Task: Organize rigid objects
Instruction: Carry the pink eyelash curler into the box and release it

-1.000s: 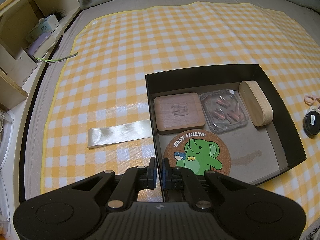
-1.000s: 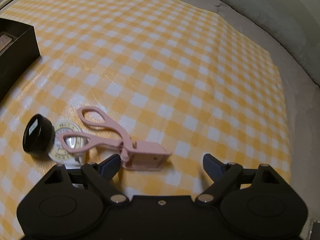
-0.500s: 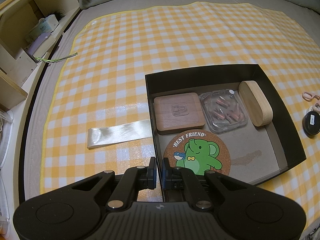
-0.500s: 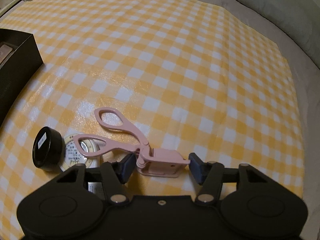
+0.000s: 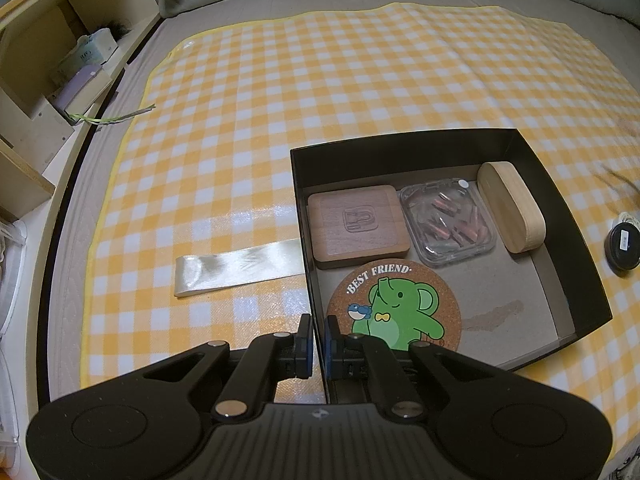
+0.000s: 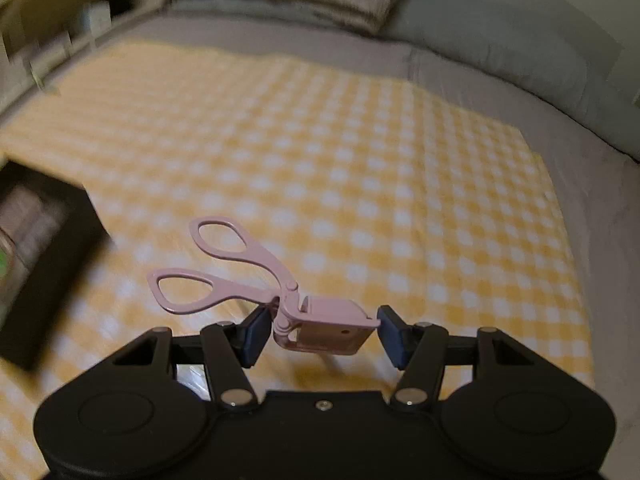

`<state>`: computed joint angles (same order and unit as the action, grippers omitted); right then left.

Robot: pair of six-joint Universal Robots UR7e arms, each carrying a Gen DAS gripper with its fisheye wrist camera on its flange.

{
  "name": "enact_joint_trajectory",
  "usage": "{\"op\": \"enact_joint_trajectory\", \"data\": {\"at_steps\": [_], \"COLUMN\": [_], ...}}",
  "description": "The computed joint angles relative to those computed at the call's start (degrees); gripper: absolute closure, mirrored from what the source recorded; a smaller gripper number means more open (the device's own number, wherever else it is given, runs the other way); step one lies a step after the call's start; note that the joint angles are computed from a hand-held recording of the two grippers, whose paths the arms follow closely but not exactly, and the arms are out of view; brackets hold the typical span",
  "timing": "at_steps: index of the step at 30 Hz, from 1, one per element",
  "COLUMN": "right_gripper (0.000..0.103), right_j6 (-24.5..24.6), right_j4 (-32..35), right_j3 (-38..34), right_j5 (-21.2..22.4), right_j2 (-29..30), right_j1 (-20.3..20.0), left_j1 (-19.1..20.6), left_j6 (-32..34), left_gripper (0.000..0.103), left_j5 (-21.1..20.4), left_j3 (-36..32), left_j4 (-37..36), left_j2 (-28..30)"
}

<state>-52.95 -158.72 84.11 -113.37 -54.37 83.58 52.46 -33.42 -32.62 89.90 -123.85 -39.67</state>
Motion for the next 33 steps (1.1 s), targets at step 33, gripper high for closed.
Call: {"op": "enact_joint_trajectory", "data": {"at_steps": [33], "right_gripper": [0.044], "right_j6": [18.0], "right_j4": [15.9], "right_j3": [9.0], "right_j5": [-1.5], "right_j2": [1.1], "right_j1": [13.7], "left_j1": [0.1], "left_j6": [0.3], "left_gripper": [0.097], "left_j5": [-0.3], "left_j3": [0.1], "left_j4": [-0.5], "left_j2": [0.0]}}
